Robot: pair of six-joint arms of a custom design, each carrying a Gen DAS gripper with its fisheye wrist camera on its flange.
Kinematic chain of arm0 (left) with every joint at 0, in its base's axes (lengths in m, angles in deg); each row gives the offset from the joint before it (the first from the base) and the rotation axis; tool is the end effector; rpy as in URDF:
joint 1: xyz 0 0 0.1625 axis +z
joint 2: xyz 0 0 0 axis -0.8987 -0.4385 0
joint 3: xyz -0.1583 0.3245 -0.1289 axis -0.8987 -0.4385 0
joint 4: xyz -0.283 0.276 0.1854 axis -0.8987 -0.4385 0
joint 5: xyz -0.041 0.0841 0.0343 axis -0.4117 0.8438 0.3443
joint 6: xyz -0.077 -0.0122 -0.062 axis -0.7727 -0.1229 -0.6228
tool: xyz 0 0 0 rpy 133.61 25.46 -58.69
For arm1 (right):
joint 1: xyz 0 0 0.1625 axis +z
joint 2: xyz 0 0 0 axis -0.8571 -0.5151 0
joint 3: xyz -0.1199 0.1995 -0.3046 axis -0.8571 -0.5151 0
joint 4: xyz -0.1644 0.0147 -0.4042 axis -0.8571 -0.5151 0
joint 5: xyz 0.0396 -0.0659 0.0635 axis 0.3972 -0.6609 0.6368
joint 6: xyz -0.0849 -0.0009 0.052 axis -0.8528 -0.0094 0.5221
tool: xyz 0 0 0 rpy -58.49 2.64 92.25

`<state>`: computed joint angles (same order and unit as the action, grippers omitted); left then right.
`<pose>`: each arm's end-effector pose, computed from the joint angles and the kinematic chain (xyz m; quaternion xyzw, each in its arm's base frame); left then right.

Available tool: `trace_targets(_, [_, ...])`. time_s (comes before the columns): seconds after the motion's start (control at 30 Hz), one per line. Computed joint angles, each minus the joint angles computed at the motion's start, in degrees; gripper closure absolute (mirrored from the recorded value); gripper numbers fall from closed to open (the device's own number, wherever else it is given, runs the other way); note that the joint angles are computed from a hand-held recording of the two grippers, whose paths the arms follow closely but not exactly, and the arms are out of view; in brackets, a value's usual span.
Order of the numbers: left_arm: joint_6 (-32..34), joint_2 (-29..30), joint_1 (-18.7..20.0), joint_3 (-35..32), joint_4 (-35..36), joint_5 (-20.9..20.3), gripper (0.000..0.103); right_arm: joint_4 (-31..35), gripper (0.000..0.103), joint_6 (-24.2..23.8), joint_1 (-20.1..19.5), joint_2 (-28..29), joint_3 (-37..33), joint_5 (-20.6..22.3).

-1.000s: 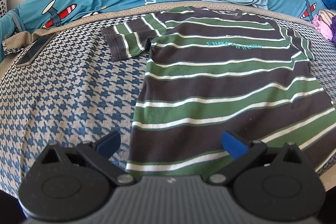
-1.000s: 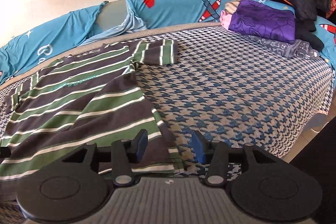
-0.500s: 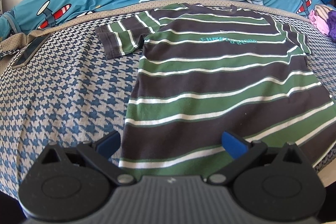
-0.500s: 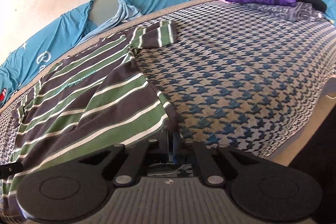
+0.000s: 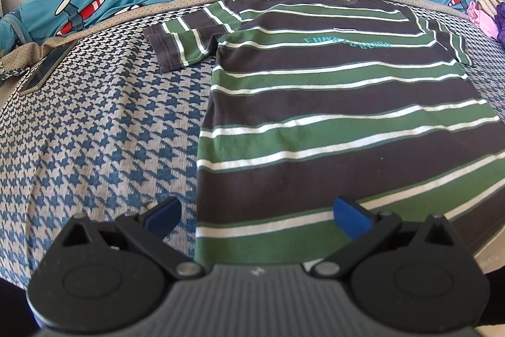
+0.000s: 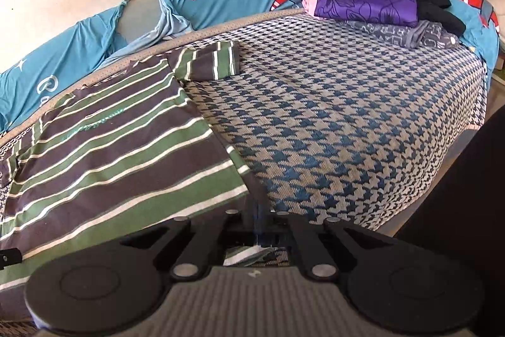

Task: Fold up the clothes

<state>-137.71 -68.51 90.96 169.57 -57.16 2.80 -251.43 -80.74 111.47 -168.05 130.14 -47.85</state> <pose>-0.2866 -0.3825 -0.0468 0.1511 0.8739 -0.2670 0.3771 -0.0706 -0.3094 0.3087 -0.0137 -0.8201 0.4564 0.3449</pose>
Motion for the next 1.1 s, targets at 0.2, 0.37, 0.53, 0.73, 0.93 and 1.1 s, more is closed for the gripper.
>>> trace_targets(0.2, [-1.3,-1.3,-0.3,1.6,-2.9,2.3,0.000,8.1,0.095,-3.1,1.2,-1.1,-1.3,6.6])
trace_targets(0.37, [-3.0,-0.5,0.7,-0.1,1.9,1.4,0.000,13.2,0.091,-9.0,4.8,3.3,-3.0,9.4])
trace_targets(0.53, [-4.5,-1.3,1.0,0.8,1.9,-0.1,0.000,11.8,0.090,-11.7,9.8,11.8,-5.1,6.1])
trace_targets(0.73, [-6.2,-1.4,0.0,1.3,4.1,-0.7,0.000,6.9,0.077,-15.8,11.1,16.1,-3.8,2.7])
trace_targets(0.93, [-9.4,-1.6,-2.1,2.1,7.1,-1.4,0.000,6.2,0.076,-20.3,11.0,14.6,-1.7,0.8])
trace_targets(1.1, [-11.3,-2.3,-3.1,2.8,8.4,-2.9,0.000,7.1,0.076,-22.4,10.2,11.4,0.4,0.0])
